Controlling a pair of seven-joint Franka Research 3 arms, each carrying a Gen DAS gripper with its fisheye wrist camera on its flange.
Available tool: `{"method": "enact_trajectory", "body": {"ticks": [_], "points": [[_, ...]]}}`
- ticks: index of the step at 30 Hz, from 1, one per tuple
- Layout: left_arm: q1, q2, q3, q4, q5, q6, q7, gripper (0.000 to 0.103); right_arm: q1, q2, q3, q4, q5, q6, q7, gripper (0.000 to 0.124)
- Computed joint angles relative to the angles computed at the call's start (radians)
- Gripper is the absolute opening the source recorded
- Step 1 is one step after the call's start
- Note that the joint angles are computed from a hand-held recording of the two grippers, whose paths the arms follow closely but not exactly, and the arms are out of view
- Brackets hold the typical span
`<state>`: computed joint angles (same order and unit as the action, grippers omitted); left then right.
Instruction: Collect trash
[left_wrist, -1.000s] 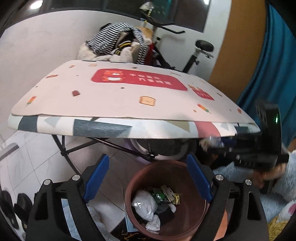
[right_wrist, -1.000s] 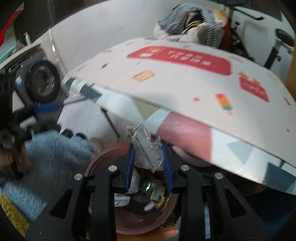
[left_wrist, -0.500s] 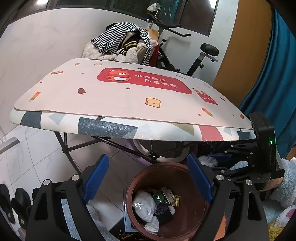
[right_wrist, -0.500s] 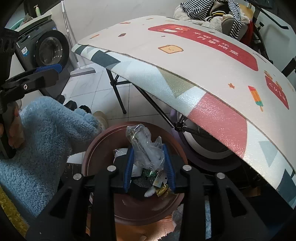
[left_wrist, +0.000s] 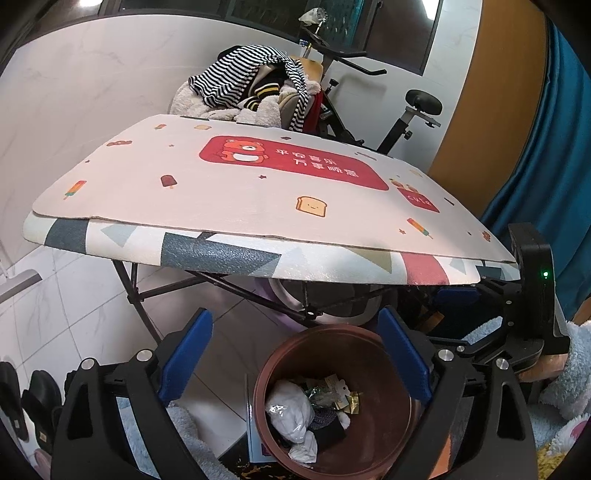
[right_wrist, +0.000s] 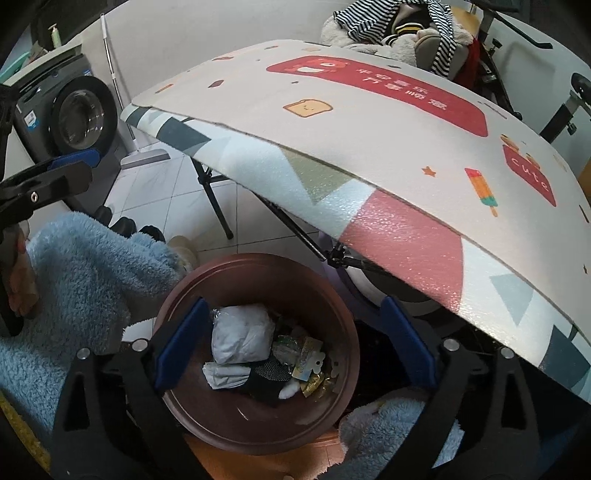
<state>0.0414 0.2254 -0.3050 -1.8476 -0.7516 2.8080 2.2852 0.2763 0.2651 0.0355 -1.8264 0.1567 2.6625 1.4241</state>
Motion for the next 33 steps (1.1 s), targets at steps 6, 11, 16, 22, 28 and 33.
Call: {"method": "enact_trajectory", "body": {"ticks": [6, 11, 16, 22, 28, 33], "points": [[-0.037, -0.002, 0.028, -0.005, 0.132, 0.135, -0.139, 0.095, 0.042, -0.026, -0.061, -0.027, -0.131, 0.077, 0.16, 0.097], [-0.109, 0.01, 0.113, 0.05, 0.382, 0.221, -0.396, 0.097, 0.047, -0.042, -0.105, 0.005, -0.25, 0.116, 0.341, 0.097], [-0.21, 0.031, 0.24, 0.172, 0.65, 0.238, -0.67, 0.097, 0.024, -0.065, -0.114, 0.054, -0.293, 0.19, 0.462, 0.097], [-0.237, 0.029, 0.273, 0.27, 0.83, 0.261, -0.828, 0.097, 0.038, -0.088, -0.149, 0.145, -0.462, 0.158, 0.623, 0.097], [-0.16, 0.012, 0.166, 0.318, 0.88, 0.199, -0.834, 0.097, 0.011, -0.134, -0.127, 0.169, -0.566, 0.132, 0.74, 0.097], [-0.145, -0.013, 0.133, 0.306, 0.926, 0.164, -0.849, 0.097, -0.02, -0.162, -0.091, 0.158, -0.574, 0.119, 0.751, 0.097]]}}
